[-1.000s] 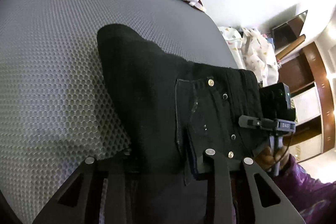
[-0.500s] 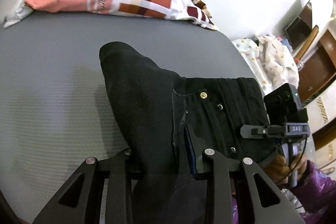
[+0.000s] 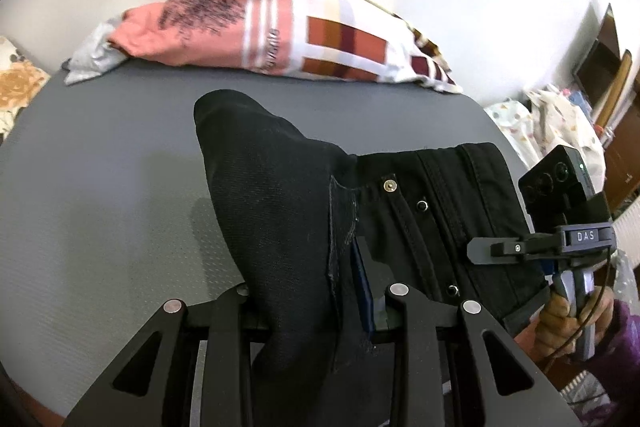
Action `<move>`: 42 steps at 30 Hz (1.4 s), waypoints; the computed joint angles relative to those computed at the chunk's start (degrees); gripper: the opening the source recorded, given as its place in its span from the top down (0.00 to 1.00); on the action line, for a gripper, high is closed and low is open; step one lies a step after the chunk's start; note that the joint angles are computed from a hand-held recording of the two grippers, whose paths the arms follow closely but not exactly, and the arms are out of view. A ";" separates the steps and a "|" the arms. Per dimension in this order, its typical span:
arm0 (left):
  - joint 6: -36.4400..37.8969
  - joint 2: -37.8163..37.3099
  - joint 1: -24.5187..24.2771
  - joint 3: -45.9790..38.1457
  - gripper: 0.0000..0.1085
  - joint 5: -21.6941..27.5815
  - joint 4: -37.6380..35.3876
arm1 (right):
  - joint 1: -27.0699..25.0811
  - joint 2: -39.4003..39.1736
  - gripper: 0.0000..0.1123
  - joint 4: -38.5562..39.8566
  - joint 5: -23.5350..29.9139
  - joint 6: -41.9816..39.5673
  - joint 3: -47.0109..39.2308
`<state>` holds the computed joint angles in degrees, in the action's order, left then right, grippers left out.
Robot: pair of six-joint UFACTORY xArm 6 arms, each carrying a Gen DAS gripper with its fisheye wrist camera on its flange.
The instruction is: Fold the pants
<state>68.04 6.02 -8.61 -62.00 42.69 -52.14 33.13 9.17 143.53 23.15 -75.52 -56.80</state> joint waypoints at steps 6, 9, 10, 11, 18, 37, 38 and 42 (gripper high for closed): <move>0.36 4.22 1.65 -5.03 0.73 -1.97 -0.27 | -1.14 6.40 0.72 -6.87 1.19 6.26 -7.52; 0.71 6.33 2.30 -7.45 0.73 -2.77 -0.73 | -1.65 9.59 0.72 -10.23 1.53 9.19 -11.50; 0.68 7.39 2.58 -8.72 0.73 -2.94 -0.83 | -1.86 11.04 0.72 -11.67 1.55 10.51 -13.42; 0.56 8.37 2.79 -9.90 0.73 -3.09 -0.91 | -2.05 12.00 0.72 -12.88 1.54 11.56 -14.79; -0.88 15.12 3.81 -18.58 0.73 -3.77 -0.77 | -3.39 19.56 0.72 -21.59 1.39 18.99 -25.45; -10.14 36.77 5.04 -48.93 0.73 -4.43 5.73 | -7.27 41.36 0.72 -44.13 2.82 39.06 -56.84; -10.64 38.04 5.04 -50.63 0.73 -4.41 6.15 | -7.45 42.53 0.72 -45.45 2.95 40.04 -58.52; -13.30 42.85 5.01 -56.69 0.73 -3.75 8.76 | -8.00 46.41 0.73 -50.45 2.90 44.47 -63.45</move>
<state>54.74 48.87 -3.61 -118.69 38.93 -43.38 25.14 55.58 93.08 26.05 -31.05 -120.25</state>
